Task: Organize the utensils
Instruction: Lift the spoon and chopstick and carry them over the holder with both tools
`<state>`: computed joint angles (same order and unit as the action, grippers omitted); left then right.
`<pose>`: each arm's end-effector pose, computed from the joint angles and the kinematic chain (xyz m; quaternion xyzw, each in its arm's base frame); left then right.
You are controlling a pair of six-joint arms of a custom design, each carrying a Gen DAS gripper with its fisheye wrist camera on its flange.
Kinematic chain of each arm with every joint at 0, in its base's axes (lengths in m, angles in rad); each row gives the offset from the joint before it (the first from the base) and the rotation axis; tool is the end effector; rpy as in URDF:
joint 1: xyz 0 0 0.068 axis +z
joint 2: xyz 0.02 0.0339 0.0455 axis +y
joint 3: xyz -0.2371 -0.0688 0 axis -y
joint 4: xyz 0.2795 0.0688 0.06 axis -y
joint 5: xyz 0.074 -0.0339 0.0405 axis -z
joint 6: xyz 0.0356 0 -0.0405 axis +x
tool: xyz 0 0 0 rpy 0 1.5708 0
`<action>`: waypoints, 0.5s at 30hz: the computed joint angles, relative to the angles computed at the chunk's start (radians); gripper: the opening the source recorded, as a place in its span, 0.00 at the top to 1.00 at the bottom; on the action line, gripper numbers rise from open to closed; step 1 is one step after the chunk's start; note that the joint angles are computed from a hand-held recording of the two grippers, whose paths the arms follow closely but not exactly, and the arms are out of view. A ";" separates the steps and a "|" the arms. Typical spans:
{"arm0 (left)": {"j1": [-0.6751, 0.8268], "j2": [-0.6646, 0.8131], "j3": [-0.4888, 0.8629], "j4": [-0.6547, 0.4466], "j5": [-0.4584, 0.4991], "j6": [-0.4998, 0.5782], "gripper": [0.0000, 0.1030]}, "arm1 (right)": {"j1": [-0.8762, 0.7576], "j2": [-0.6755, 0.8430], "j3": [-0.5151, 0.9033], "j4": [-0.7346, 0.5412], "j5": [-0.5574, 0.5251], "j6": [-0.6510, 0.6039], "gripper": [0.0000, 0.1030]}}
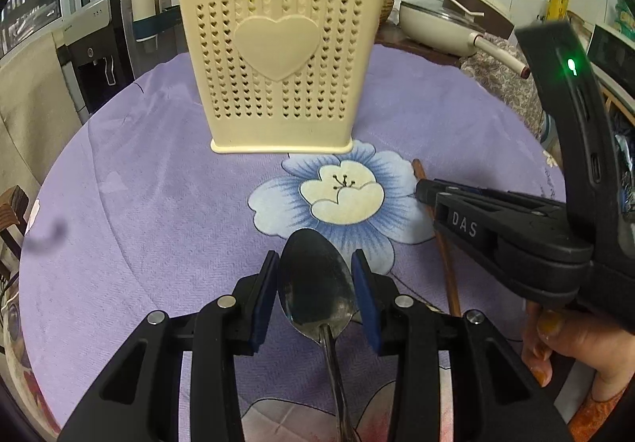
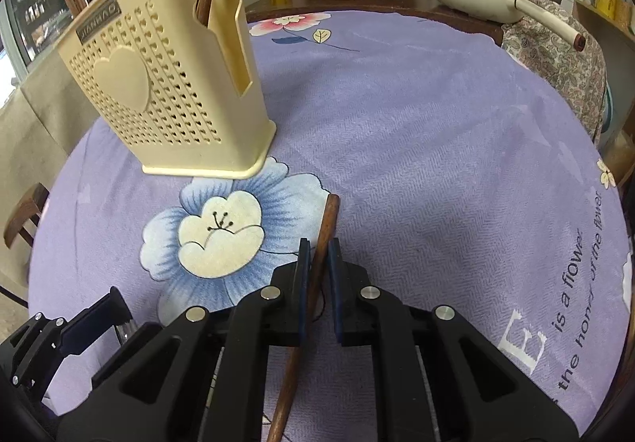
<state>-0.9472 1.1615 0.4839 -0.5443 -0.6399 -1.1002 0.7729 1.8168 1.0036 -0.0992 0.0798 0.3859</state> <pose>0.1434 -0.1630 0.1062 -0.1259 0.9279 0.0204 0.3502 0.2743 0.2636 0.0950 -0.1692 0.9304 0.1453 0.2910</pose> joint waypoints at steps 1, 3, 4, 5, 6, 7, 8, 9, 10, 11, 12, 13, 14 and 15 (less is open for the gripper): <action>0.003 -0.039 -0.012 -0.007 0.000 0.007 0.64 | -0.007 -0.007 -0.004 0.005 -0.012 0.003 0.91; 0.005 -0.115 -0.036 -0.015 -0.002 0.020 0.64 | -0.019 -0.037 -0.021 0.018 -0.042 0.008 0.91; 0.003 -0.152 -0.040 -0.033 -0.013 0.024 0.64 | -0.023 -0.050 -0.026 0.019 -0.052 0.010 0.91; -0.002 -0.178 -0.037 -0.052 -0.030 0.031 0.64 | -0.028 -0.072 -0.035 0.022 -0.066 0.016 0.91; -0.007 -0.197 -0.036 -0.063 -0.041 0.038 0.64 | -0.031 -0.087 -0.042 0.023 -0.076 0.020 0.92; -0.011 -0.229 -0.037 -0.077 -0.053 0.047 0.64 | -0.037 -0.112 -0.055 0.029 -0.094 0.024 0.92; -0.010 -0.248 -0.036 -0.083 -0.057 0.052 0.64 | -0.040 -0.135 -0.064 0.030 -0.104 0.030 0.92; -0.009 -0.279 -0.038 -0.091 -0.063 0.062 0.64 | -0.044 -0.158 -0.076 0.034 -0.113 0.033 0.92; -0.010 -0.300 -0.038 -0.099 -0.071 0.070 0.64 | -0.044 -0.182 -0.086 0.036 -0.120 0.036 0.92; -0.012 -0.312 -0.034 -0.110 -0.083 0.073 0.64 | -0.040 -0.221 -0.103 0.039 -0.122 0.040 0.92; -0.015 -0.330 -0.032 -0.123 -0.103 0.079 0.64 | -0.042 -0.249 -0.113 0.037 -0.125 0.038 0.92; -0.018 -0.342 -0.030 -0.130 -0.112 0.081 0.65 | -0.043 -0.285 -0.124 0.033 -0.128 0.035 0.92; -0.019 -0.363 -0.036 -0.136 -0.116 0.086 0.65 | -0.042 -0.313 -0.133 0.030 -0.131 0.033 0.93; -0.015 -0.388 -0.038 -0.142 -0.116 0.096 0.65 | -0.041 -0.347 -0.144 0.026 -0.134 0.027 0.93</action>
